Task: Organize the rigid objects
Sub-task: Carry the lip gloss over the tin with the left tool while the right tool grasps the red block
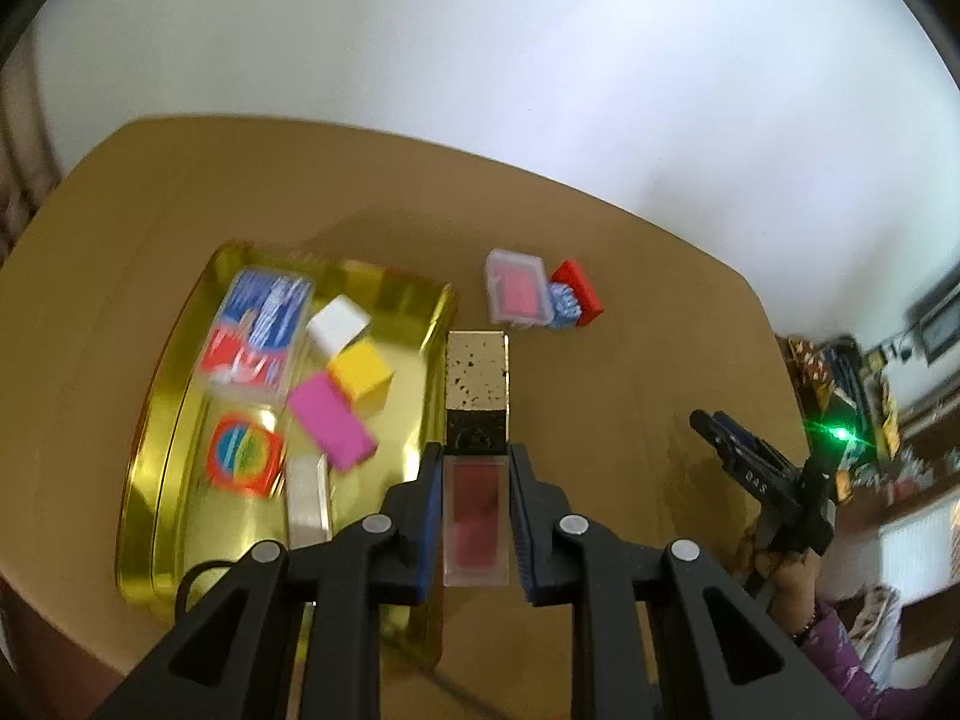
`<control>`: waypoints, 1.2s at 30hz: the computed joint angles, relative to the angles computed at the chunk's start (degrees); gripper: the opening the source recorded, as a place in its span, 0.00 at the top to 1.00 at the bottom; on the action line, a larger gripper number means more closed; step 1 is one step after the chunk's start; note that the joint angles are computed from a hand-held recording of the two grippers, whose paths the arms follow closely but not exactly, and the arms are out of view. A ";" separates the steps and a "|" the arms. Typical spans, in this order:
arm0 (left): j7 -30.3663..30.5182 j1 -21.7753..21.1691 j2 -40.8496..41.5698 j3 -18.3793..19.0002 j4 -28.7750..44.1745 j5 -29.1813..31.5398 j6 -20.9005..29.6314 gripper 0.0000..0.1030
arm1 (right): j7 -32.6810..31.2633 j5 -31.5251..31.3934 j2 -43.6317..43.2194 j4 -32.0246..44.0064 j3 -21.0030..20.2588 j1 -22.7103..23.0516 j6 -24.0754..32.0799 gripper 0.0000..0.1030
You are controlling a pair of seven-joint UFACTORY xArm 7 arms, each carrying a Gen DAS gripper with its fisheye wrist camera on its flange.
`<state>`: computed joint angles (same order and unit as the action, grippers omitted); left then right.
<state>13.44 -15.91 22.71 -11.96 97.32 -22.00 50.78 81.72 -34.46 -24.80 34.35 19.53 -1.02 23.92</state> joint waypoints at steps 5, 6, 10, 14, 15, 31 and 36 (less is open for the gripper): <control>2.96 3.87 -9.36 0.57 -12.71 -7.13 -1.80 0.80 | 0.13 -1.09 2.45 3.45 0.70 0.37 1.21 0.46; 3.46 4.34 -10.92 1.01 -14.21 -8.04 -1.31 0.80 | 0.33 -1.58 3.20 4.20 0.73 0.46 1.37 0.46; 5.15 5.36 -19.07 3.41 -21.53 -10.09 -0.80 0.80 | 2.07 -4.54 6.34 6.81 0.18 0.65 0.96 0.46; 5.86 5.07 -26.35 5.65 -26.22 -10.00 -0.31 0.80 | 3.31 -8.61 10.08 10.56 -1.74 0.98 -0.79 0.46; 5.80 4.95 -28.58 6.09 -27.48 -9.18 -0.80 0.80 | 3.26 -9.68 11.20 12.04 -2.23 1.16 -0.93 0.46; 10.89 0.02 -21.77 5.12 -26.12 -12.44 -5.69 0.80 | -21.17 4.81 29.25 32.73 -14.45 10.97 4.64 0.48; 12.31 0.08 -16.27 2.94 -24.32 -13.33 -8.58 0.80 | -27.12 10.24 32.81 35.80 -16.07 11.88 5.58 0.60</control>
<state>25.75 -15.83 6.44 -9.02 73.00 -35.33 42.20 54.60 -24.21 8.01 70.15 3.46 10.86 29.50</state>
